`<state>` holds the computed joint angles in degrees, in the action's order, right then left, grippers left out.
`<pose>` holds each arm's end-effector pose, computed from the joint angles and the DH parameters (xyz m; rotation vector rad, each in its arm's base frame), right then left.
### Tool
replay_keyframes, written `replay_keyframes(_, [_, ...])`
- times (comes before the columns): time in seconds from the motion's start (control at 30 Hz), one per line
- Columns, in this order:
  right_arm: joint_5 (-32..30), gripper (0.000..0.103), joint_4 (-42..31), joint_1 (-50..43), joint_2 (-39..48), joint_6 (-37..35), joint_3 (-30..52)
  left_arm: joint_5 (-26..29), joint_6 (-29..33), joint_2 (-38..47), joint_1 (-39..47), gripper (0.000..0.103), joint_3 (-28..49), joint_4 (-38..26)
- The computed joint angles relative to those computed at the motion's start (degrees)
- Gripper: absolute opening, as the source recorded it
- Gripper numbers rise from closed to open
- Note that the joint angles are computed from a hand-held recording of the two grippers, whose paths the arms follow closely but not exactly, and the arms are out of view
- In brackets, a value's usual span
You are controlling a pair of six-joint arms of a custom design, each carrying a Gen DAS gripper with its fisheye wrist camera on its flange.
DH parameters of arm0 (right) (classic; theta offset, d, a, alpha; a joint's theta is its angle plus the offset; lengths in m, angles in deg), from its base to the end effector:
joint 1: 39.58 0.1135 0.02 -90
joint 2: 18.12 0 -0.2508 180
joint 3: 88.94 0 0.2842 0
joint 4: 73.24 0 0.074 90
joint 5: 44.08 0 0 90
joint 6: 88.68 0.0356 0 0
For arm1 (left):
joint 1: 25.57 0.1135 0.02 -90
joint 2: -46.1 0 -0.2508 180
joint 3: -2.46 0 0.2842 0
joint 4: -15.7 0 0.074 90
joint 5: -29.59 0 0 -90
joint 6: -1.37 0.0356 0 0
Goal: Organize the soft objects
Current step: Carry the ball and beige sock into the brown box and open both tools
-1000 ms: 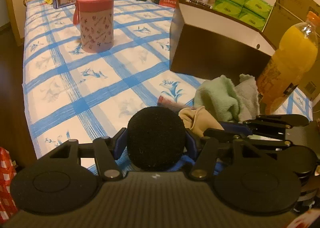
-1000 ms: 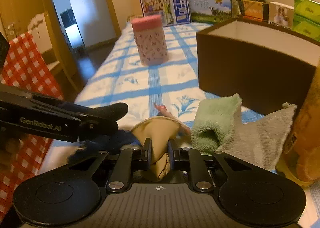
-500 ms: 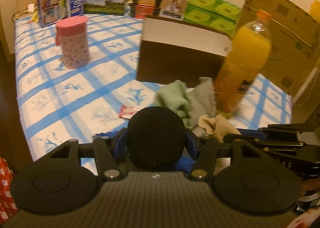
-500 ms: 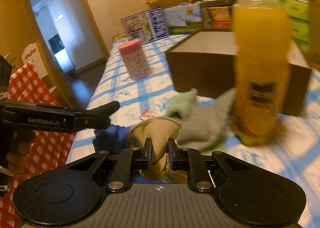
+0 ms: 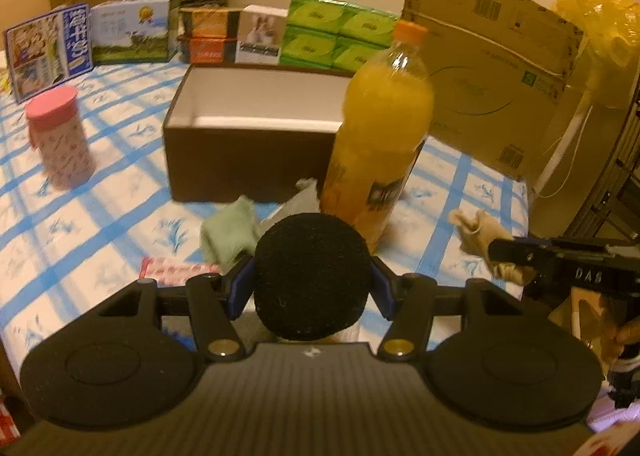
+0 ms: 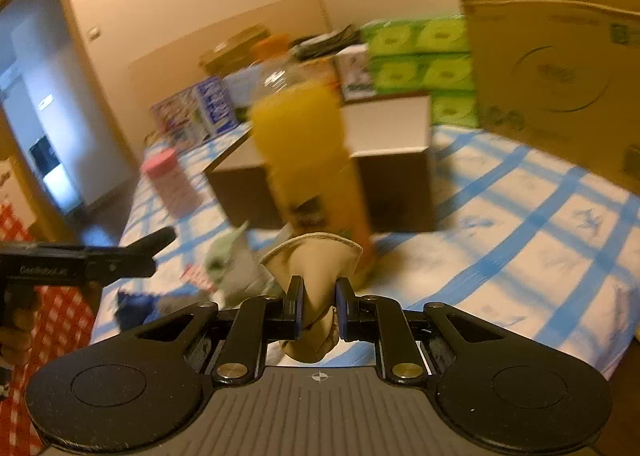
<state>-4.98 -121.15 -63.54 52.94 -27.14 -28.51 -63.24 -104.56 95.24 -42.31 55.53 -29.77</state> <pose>0.2564 -0.0837 0.2160 -0.3804 2.1831 0.6646 0.2126 -0.0621 0.2500 -0.0093 2.3063 -0.2372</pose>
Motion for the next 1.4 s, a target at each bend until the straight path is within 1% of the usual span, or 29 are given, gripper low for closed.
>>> replay_keyframes(0.13, [-1.09,0.016,3.54,-1.83,5.08,2.73,4.94,0.75,2.14,4.31,0.89,0.057,3.41,2.65])
replay_keyframes(0.33, [-0.69,0.016,10.89,0.19,14.47,8.13,14.49,3.08,7.01,13.01,5.01,0.057,10.04,7.38])
replay_keyframes(0.53, [1.44,0.016,16.56,4.99,26.75,13.08,26.37,5.71,10.40,25.98,8.49,0.057,20.09,12.41])
replay_keyframes(0.7, [2.73,0.017,16.74,9.44,38.92,13.78,39.58,8.41,11.20,40.52,11.16,0.057,32.53,14.52])
replay_keyframes(0.9, [4.45,0.017,14.55,13.58,52.89,13.38,55.11,9.85,12.48,58.04,11.90,0.057,49.85,12.06])
replay_keyframes(1.03, [6.69,0.017,12.46,15.78,60.98,12.38,64.84,11.23,12.69,67.84,12.00,0.057,60.16,9.57])
replay_keyframes(1.13, [6.87,0.017,11.36,16.75,67.12,13.84,72.60,11.81,12.53,74.25,11.93,0.057,67.27,7.56])
replay_keyframes(1.2, [6.52,0.022,10.91,17.25,70.63,14.50,77.34,11.69,12.17,77.89,11.80,0.059,71.52,6.59])
replay_keyframes(1.23, [7.25,0.029,10.55,17.59,71.58,14.85,78.83,11.42,11.83,79.79,11.70,0.060,73.79,6.03])
replay_keyframes(1.27, [7.70,0.032,10.55,17.84,72.60,15.48,80.20,10.98,11.42,81.57,11.65,0.060,76.24,4.89])
replay_keyframes(1.3, [7.72,0.034,10.69,17.90,73.35,16.20,81.15,10.69,11.11,83.37,11.68,0.060,78.94,3.32])
replay_keyframes(1.37, [8.44,0.045,10.31,17.97,74.23,17.84,82.66,10.93,10.46,86.67,11.82,0.060,83.83,0.13])
replay_keyframes(1.4, [8.25,0.045,10.74,17.86,73.83,18.20,82.10,10.79,10.18,87.76,11.85,0.060,85.50,-1.04])
